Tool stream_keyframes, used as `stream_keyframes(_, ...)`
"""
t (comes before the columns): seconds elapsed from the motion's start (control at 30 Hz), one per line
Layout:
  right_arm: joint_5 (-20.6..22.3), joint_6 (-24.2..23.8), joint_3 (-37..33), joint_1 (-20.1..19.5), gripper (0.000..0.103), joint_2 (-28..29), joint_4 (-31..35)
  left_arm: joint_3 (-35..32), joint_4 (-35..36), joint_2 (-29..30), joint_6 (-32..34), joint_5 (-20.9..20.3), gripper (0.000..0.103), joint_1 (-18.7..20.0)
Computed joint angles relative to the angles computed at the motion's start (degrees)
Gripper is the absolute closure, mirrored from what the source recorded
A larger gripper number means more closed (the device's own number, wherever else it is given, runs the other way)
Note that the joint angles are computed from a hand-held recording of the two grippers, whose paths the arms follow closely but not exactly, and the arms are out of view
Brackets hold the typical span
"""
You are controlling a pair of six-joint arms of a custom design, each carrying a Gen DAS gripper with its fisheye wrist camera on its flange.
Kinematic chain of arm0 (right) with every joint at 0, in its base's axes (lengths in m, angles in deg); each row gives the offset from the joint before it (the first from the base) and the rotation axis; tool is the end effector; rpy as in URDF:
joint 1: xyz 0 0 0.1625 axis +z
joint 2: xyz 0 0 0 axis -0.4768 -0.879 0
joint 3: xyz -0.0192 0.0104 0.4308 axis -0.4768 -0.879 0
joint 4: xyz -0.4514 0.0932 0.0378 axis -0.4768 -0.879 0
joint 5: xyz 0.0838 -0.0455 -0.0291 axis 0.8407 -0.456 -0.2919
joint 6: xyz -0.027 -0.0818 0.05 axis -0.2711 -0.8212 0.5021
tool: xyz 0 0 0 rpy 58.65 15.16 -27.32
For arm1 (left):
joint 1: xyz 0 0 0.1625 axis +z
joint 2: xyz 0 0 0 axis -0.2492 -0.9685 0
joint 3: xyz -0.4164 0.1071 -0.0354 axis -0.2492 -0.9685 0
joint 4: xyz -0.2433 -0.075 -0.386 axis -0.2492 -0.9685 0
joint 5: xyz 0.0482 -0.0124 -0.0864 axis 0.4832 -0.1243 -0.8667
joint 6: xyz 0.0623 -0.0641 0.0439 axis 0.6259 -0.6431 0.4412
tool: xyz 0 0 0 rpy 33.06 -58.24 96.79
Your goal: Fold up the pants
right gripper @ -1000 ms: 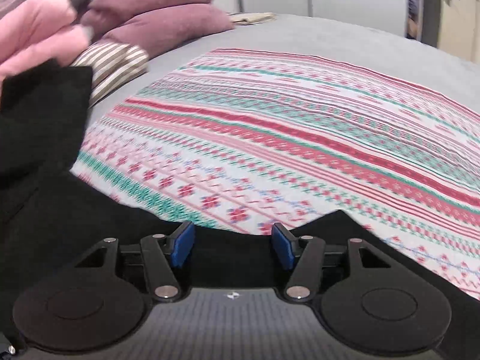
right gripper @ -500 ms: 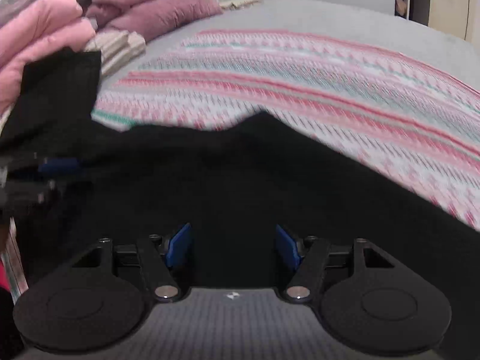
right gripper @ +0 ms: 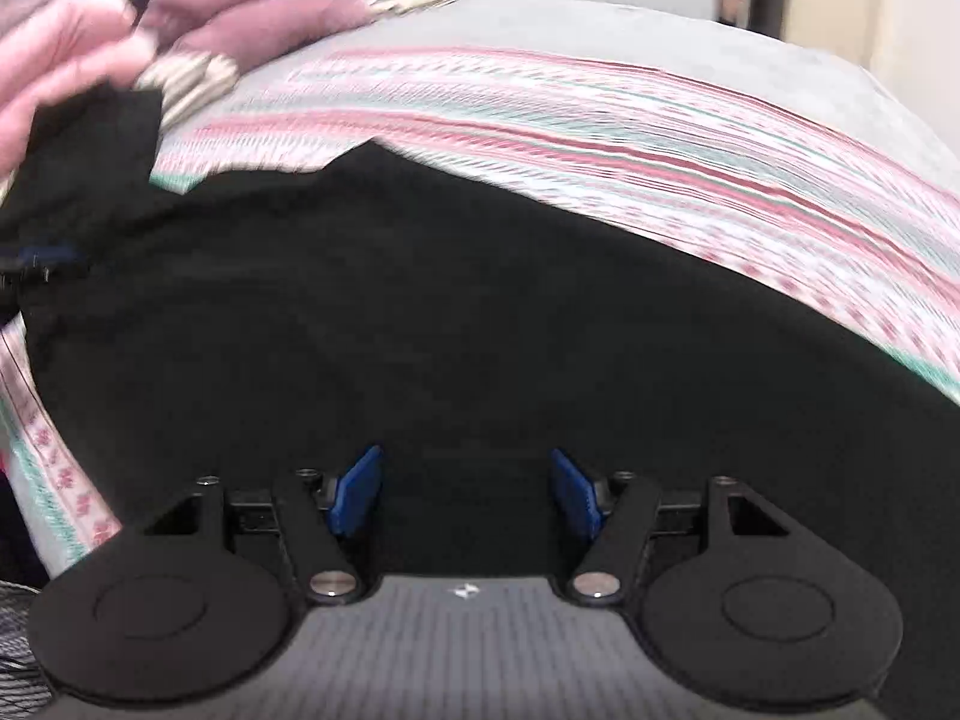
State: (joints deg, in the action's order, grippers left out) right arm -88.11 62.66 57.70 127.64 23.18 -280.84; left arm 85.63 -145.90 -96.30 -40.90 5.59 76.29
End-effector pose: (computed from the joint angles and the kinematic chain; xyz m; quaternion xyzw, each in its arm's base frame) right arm 0.1511 -0.4097 0.1111 0.1931 -0.8998 0.2691 0.2841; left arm -0.0238 -0.4435 0.2474 0.2533 0.8779 -0.3295 0.2379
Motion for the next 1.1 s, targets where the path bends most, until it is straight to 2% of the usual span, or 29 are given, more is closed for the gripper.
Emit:
stream_keyframes(0.13,2.12,2.78,5.04,-1.55,0.032,-7.58,-2.49,1.22,3.30,-1.58,-6.25,-1.30,0.033,-2.78)
stream_keyframes(0.2,0.95,2.11,6.92,-1.80,0.029,-10.73,-4.03,1.26,6.01,-1.83,-9.03,-2.27,0.026,-3.89)
stream_keyframes(0.33,-1.32,-0.14,10.46,-3.35,0.018,-17.21,-6.66,1.71,8.58,-1.58,-12.85,-4.59,0.018,-5.56)
stream_keyframes(0.4,-2.23,-0.50,12.62,-5.11,0.017,-21.28,-7.60,2.24,8.49,-0.85,-14.03,-4.32,0.011,-6.71)
stream_keyframes(0.53,-2.51,-2.11,15.88,-10.58,0.012,-30.50,-7.32,2.85,7.82,0.61,-15.83,-3.33,0.005,-8.33)
stream_keyframes(0.6,-2.90,-2.62,16.63,-13.17,0.009,-32.67,-8.47,2.88,8.27,1.09,-16.87,-2.86,0.002,-8.95)
stream_keyframes(0.73,-0.28,-3.34,18.71,-20.93,0.006,-39.20,-8.90,2.94,8.95,1.93,-18.30,-1.92,0.001,-10.16)
stream_keyframes(0.87,7.30,-4.74,21.34,-33.07,0.006,-51.07,-3.67,3.12,9.32,2.52,-19.35,-1.52,0.000,-11.33)
stream_keyframes(0.93,11.33,-5.13,21.71,-39.17,0.007,-55.10,-1.48,3.19,9.46,2.92,-19.48,-1.55,0.000,-11.93)
stream_keyframes(1.0,15.51,-4.67,22.05,-44.47,0.008,-58.83,1.34,3.17,9.58,3.46,-19.63,-1.44,0.000,-12.44)
stream_keyframes(1.1,19.70,-3.19,22.05,-50.41,0.017,-60.72,3.41,3.17,9.42,4.37,-19.94,-1.39,0.000,-13.07)
